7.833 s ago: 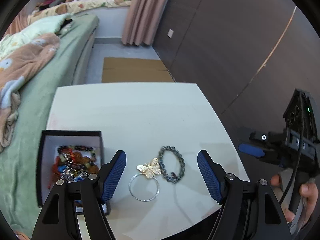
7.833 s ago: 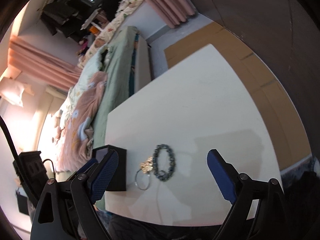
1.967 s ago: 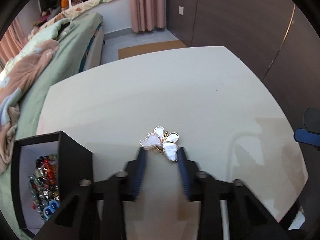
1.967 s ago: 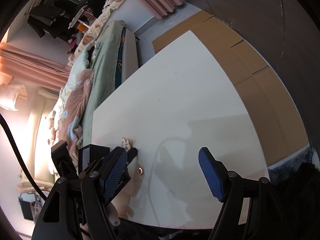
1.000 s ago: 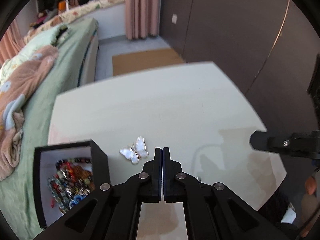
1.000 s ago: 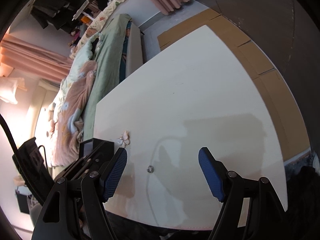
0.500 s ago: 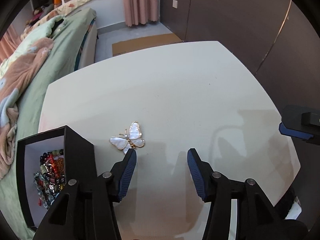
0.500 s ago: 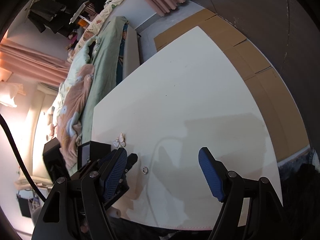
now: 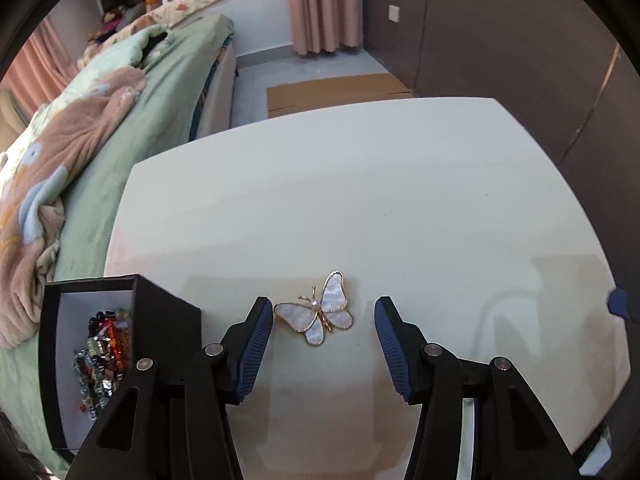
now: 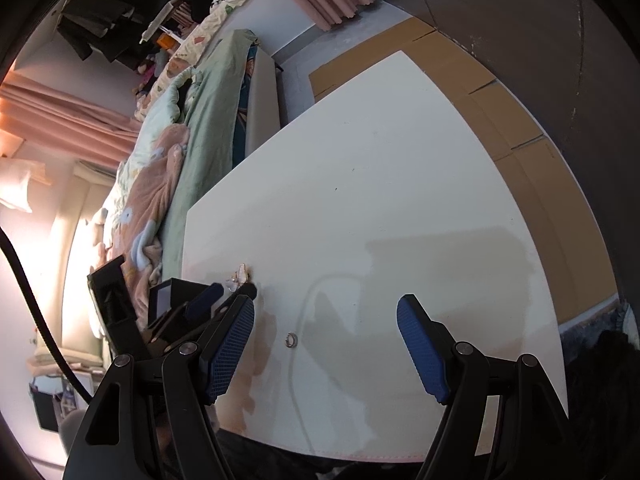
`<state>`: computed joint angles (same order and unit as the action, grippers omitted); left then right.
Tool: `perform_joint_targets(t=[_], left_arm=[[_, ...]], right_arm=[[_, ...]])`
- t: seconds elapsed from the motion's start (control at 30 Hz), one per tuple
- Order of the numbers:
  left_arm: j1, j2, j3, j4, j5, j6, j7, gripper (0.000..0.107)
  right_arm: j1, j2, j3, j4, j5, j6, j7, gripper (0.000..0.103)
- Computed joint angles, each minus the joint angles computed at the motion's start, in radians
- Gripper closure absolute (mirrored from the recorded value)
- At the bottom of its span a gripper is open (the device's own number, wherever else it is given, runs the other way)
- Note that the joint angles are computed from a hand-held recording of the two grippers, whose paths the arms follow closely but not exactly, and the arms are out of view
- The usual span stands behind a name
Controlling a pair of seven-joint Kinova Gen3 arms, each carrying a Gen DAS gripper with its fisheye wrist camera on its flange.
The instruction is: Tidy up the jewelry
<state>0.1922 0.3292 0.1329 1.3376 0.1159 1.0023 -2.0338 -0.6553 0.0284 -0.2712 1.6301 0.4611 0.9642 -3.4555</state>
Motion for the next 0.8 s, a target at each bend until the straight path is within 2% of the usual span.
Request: perform_joint_targets(t=[0.1,0.13,0.2,0.4,0.7,0.77,0.8], left_arm=[[-0.006,0.002,0.002,0.006,0.016,-0.018,0.003,0.055],[-0.017,0.007,0.006,-0.004,0.034,-0.002,-0.005,0.061],[-0.022,0.013,0.005,-0.018,0.042,0.014,-0.007,0.066],[-0.068,0.002,0.013,-0.022,0.111,0.044,-0.039,0.066],[-0.154,-0.044,0.012,-0.063,0.258,0.119,-0.132,0.066],[-0.174,-0.057,0.007,-0.07,0.286,0.131,-0.15,0.066],[-0.182,-0.057,0.004,-0.077,0.296,0.138,-0.158,0.066]], right_arm=[[-0.001,0.001,0.0,-0.001,-0.001,0.001,0.004,0.029],[-0.001,0.0,0.0,-0.002,-0.002,0.003,0.003,0.029],[0.0,-0.002,0.0,0.001,-0.002,0.004,0.0,0.029],[-0.004,0.021,0.004,-0.026,-0.015,0.022,0.041,0.029],[-0.04,0.097,0.03,-0.133,-0.047,0.089,0.194,0.029],[-0.054,0.121,0.038,-0.168,-0.054,0.111,0.234,0.033],[-0.059,0.129,0.043,-0.178,-0.06,0.109,0.251,0.041]])
